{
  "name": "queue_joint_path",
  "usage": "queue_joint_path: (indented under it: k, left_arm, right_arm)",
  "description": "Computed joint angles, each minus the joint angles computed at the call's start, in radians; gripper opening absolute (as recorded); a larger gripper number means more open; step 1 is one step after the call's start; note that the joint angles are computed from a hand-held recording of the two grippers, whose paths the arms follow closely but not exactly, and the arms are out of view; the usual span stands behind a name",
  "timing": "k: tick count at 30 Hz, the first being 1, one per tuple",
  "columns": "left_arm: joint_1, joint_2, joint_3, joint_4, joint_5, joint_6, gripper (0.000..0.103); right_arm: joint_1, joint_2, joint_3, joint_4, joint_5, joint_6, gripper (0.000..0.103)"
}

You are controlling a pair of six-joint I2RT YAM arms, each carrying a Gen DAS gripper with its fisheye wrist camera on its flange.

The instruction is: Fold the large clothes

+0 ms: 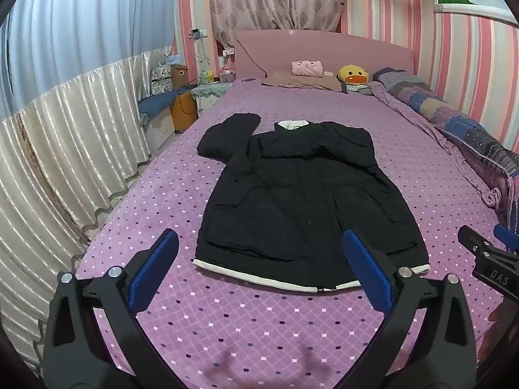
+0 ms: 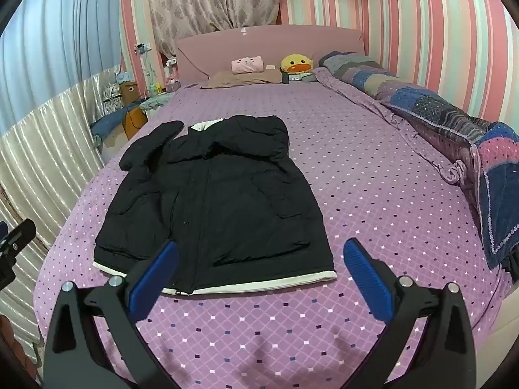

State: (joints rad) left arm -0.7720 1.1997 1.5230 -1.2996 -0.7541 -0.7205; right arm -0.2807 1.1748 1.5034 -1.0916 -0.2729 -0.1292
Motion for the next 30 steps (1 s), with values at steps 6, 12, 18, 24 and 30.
queue_joint_path:
  k: [6, 12, 18, 24, 30]
  left_arm:
    - [-0.018, -0.018, -0.028, 0.012, -0.007, -0.014, 0.100]
    - [-0.004, -0.018, -0.023, 0.007, 0.007, 0.002, 0.100]
    - [0.022, -0.015, -0.016, 0.002, 0.033, 0.014, 0.100]
    - [0.040, -0.025, -0.009, -0.016, 0.030, 0.011, 0.100]
    - [0.065, -0.030, -0.034, -0.007, 0.060, 0.014, 0.100]
  right_arm:
    - [-0.016, 0.006, 0.004, 0.007, -0.015, -0.008, 0.101]
    - [-0.015, 0.001, 0.006, 0.003, -0.007, -0.010, 0.101]
    - [0.015, -0.037, -0.027, 0.046, 0.013, -0.015, 0.101]
    - [0.011, -0.035, -0.020, 0.036, 0.000, -0.026, 0.101]
    - [0.028, -0.039, -0.027, 0.033, 0.020, -0.024, 0.101]
